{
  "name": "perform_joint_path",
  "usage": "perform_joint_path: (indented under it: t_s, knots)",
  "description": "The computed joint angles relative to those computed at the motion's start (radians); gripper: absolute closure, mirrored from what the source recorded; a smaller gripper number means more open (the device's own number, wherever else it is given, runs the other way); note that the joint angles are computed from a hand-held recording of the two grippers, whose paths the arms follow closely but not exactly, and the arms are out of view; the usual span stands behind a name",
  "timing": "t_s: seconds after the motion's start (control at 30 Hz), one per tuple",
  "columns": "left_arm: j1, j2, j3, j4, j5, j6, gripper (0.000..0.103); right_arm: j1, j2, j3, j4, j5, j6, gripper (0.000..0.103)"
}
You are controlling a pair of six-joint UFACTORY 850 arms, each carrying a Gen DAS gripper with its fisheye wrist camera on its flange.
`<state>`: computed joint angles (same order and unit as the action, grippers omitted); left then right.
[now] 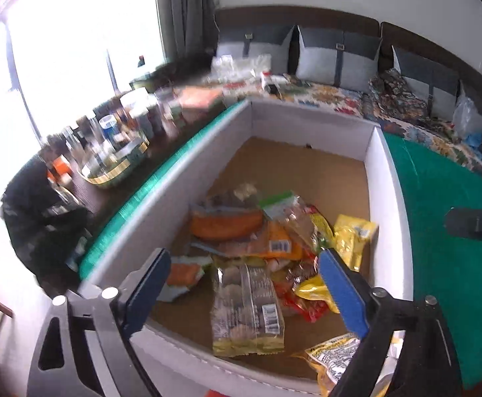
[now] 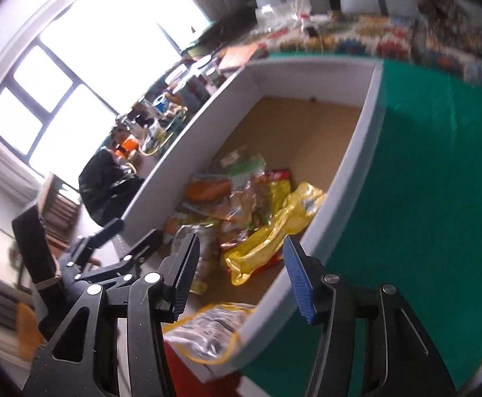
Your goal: Organize snacks
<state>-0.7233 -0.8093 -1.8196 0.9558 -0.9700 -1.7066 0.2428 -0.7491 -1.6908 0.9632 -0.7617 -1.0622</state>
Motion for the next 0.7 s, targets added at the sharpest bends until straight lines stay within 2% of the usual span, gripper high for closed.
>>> perform_joint_path:
  t_s: [0.07,0.13,0.23,0.43,0.7]
  knots:
    - [-0.021,-0.015,-0.042,0.037,-0.071,-0.006,0.001,-0.006,0.061,0.067,0.016,0.062,-0.063,0.039]
    - [-0.036,-0.008,-0.051,0.073,-0.112,-0.054,0.0,-0.001,0.091,0.097,0.03,0.118,-0.098,0.036]
    - [-0.046,-0.02,-0.093,0.047,-0.203,-0.077,0.0,-0.001,0.138,0.15,0.054,0.195,-0.15,0.033]
    - [-0.052,0.013,-0.063,0.0,-0.195,-0.087,0.0,0.014,0.177,0.195,-0.028,0.275,-0.107,0.027]
    - [-0.07,-0.001,-0.093,-0.012,-0.241,-0.037,0.0,0.034,0.216,0.235,-0.013,0.309,-0.174,0.027]
